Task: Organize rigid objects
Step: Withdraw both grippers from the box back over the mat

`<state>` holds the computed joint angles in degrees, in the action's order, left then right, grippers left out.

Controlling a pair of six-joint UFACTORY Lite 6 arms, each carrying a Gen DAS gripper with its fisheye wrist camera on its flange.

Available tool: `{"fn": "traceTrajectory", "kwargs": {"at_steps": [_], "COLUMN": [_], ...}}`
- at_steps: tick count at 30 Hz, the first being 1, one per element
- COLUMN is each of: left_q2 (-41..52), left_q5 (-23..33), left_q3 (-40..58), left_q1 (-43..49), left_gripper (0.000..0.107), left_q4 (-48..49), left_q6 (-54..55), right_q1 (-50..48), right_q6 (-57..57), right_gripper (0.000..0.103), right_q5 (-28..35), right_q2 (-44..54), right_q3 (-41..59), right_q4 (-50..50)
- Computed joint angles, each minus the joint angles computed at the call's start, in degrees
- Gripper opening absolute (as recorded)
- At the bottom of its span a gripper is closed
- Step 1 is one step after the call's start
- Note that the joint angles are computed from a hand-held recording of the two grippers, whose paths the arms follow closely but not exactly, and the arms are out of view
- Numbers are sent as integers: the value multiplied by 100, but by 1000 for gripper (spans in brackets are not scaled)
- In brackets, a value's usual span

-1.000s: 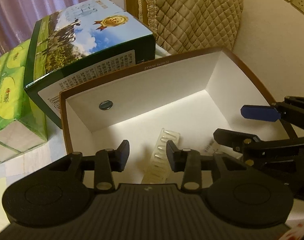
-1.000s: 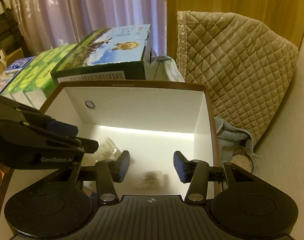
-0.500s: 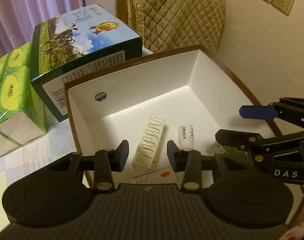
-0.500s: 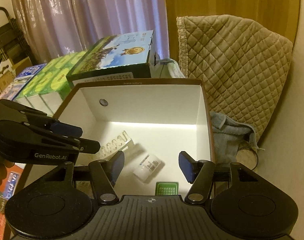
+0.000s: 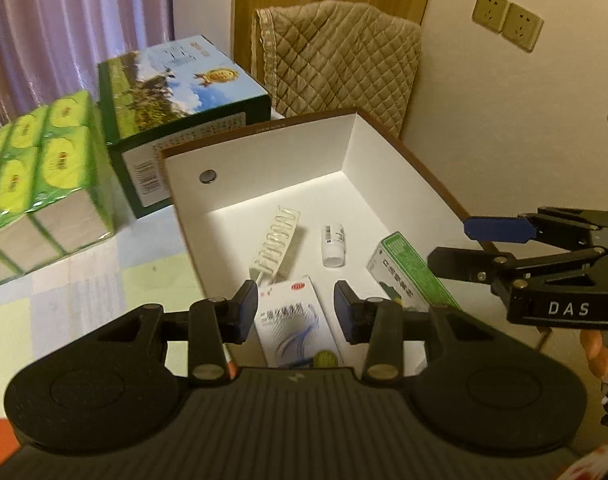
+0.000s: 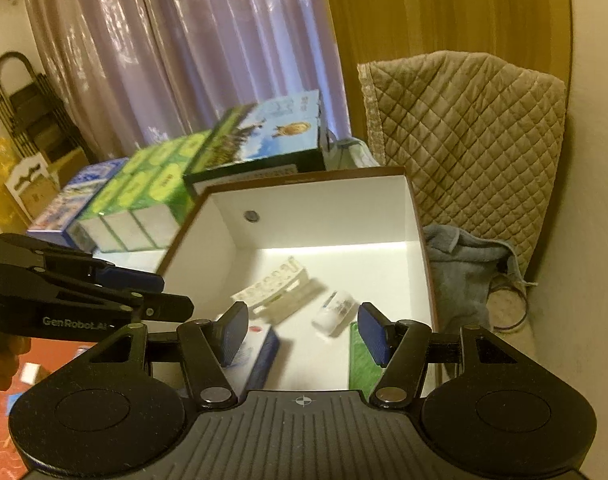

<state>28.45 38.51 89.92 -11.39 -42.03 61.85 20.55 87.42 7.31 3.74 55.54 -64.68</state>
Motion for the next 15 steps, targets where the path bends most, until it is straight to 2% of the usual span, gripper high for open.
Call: {"fn": "traceTrajectory", "kwargs": {"at_steps": [5, 15], "left_q2": [-1165, -2697], "left_q5": [-171, 756], "left_q3": [-1208, -2674], "left_q1": [362, 1335], "left_gripper": [37, 37], "left_q4": [-565, -1050], "left_q6": [789, 1632], "right_q1": [544, 1825], "right_q6": [983, 1879], "right_gripper": [58, 58], "right_q5": [448, 1677], "right_q2": [-818, -1996], "right_q3": [-618, -1336], "right_q4": [-548, -531]}}
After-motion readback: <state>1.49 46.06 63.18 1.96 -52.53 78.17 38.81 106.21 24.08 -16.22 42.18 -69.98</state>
